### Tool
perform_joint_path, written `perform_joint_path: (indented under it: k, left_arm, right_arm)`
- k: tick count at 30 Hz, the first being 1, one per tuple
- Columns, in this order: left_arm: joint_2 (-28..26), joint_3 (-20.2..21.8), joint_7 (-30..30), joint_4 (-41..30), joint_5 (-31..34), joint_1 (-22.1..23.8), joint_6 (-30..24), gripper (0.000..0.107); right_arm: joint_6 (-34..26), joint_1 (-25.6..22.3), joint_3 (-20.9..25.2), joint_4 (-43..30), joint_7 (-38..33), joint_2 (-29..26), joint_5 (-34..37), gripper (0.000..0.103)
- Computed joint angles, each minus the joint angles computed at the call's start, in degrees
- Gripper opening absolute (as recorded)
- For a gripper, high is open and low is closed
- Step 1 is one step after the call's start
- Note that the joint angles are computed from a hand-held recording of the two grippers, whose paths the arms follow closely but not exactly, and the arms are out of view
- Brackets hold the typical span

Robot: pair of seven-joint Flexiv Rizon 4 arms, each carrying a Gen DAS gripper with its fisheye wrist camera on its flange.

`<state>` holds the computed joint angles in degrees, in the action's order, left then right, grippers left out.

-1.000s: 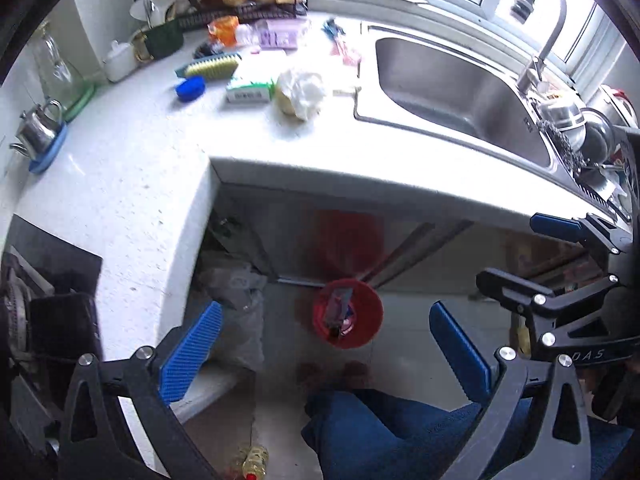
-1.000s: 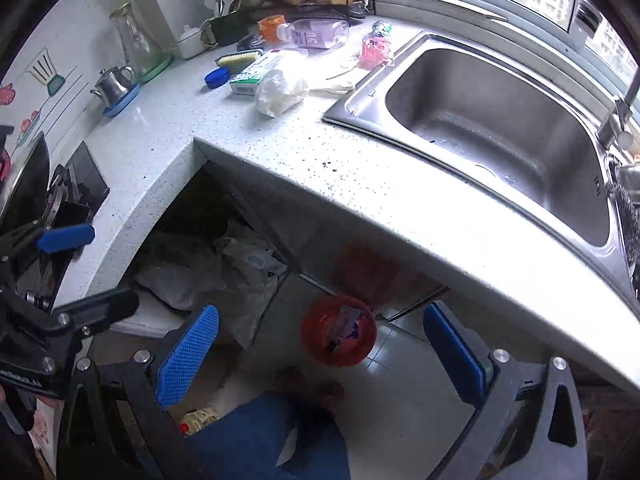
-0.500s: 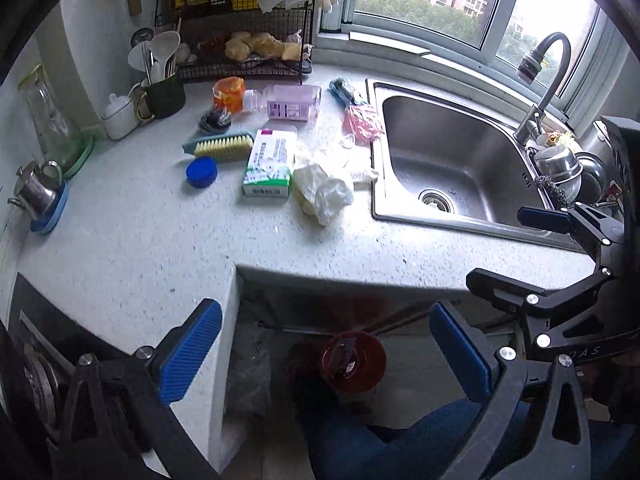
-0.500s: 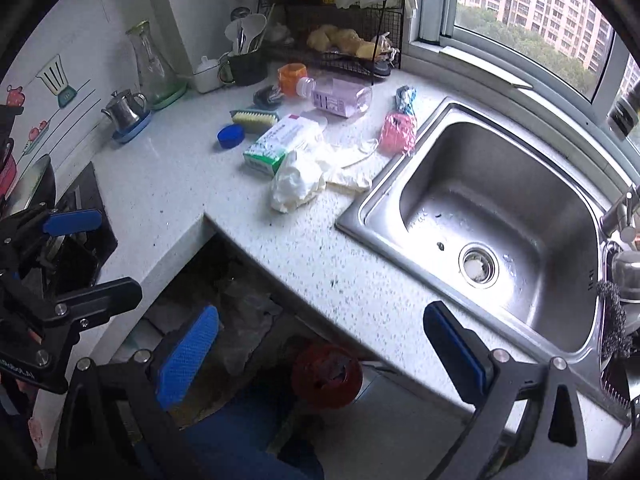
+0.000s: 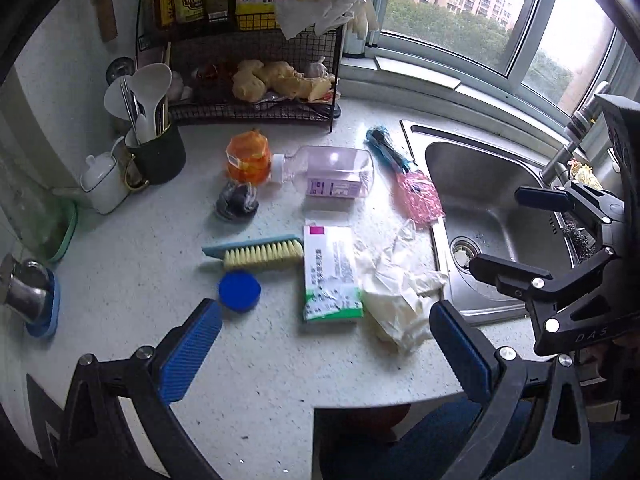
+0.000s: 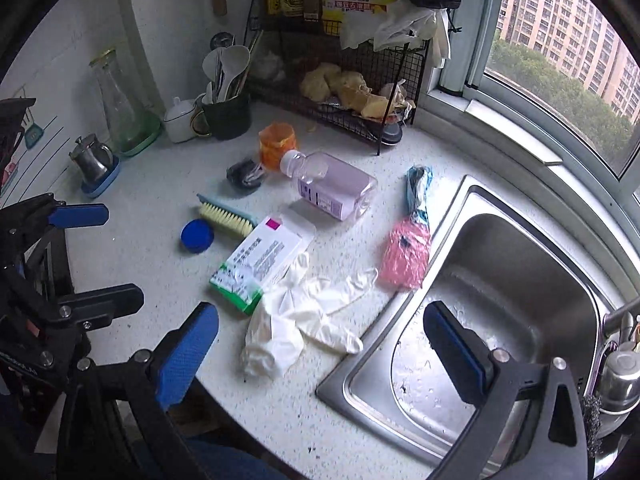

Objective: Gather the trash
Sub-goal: 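Grasp the clear plastic bottle with the right gripper while the left reaches the brush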

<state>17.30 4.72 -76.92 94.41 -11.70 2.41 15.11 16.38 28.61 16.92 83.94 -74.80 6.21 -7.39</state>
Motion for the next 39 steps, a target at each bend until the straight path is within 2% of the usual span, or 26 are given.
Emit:
perform_joint_path:
  k: [1, 6, 7, 9, 15, 20, 23, 27, 33, 34, 37, 39]
  left_arm:
    - [-1.1, 0.4, 0.7, -0.7, -0.4, 0.3, 0.0, 0.103]
    - [-6.6, 1.6, 3.4, -4.3, -3.4, 2.2, -0.1, 0.103]
    - [-7.5, 1.9, 3.8, -4.7, -4.1, 2.6, 0.0, 0.103]
    - [-9.0, 2.2, 4.6, -5.3, -5.1, 3.4, 0.1, 0.103]
    - [-12.7, 2.6, 8.7, -6.8, -6.5, 5.7, -0.4, 0.103]
    - [-14.9, 2.3, 9.3, -7.2, -5.9, 6.9, -0.5, 0.103]
    - [-16.2, 2.1, 9.1, -7.1, -6.5, 7.3, -0.3, 0.103]
    - [-17.6, 2.0, 9.2, -6.3, -8.0, 7.8, 1.4, 0.103]
    - [-19.6, 1.6, 10.7, -7.2, -6.9, 8.3, 0.5, 0.103]
    - [-19.8, 1.5, 11.1, -7.3, -6.8, 8.4, 0.4, 0.103]
    - [-20.5, 1.2, 11.9, -8.2, -6.4, 8.4, -0.3, 0.103]
    - [-20.8, 1.2, 12.2, -8.8, -6.3, 8.5, -1.2, 0.103]
  right_arm:
    - [0.2, 0.5, -0.6, -2.6, -0.6, -2.9, 0.0, 0.102]
    - [-0.4, 1.2, -1.3, -7.4, -3.4, -8.2, -1.6, 0.102]
    - [-1.4, 2.4, -2.7, -10.7, -5.6, -11.3, -1.3, 0.102]
    - [-2.9, 1.5, -1.7, -13.2, -6.4, -13.3, -1.5, 0.102]
    - [-4.5, 3.7, -3.9, -20.0, -13.6, -21.7, -2.4, 0.102]
    - [-6.0, 4.4, -4.8, -23.2, -18.3, -25.2, -3.5, 0.102]
    - [-10.4, 5.1, -6.0, -27.9, -22.1, -28.7, -0.8, 0.102]
    - [-11.9, 6.1, -6.1, -28.9, -24.1, -31.0, -3.8, 0.102]
    - [-15.2, 6.5, -6.4, -32.0, -24.5, -33.7, -1.9, 0.102]
    - [-15.7, 6.7, -6.4, -32.3, -24.8, -34.0, -1.9, 0.1]
    - [-16.8, 6.8, -6.4, -32.9, -24.8, -34.7, -1.1, 0.086]
    - [-17.3, 6.8, -6.3, -33.5, -24.4, -34.9, -0.2, 0.083]
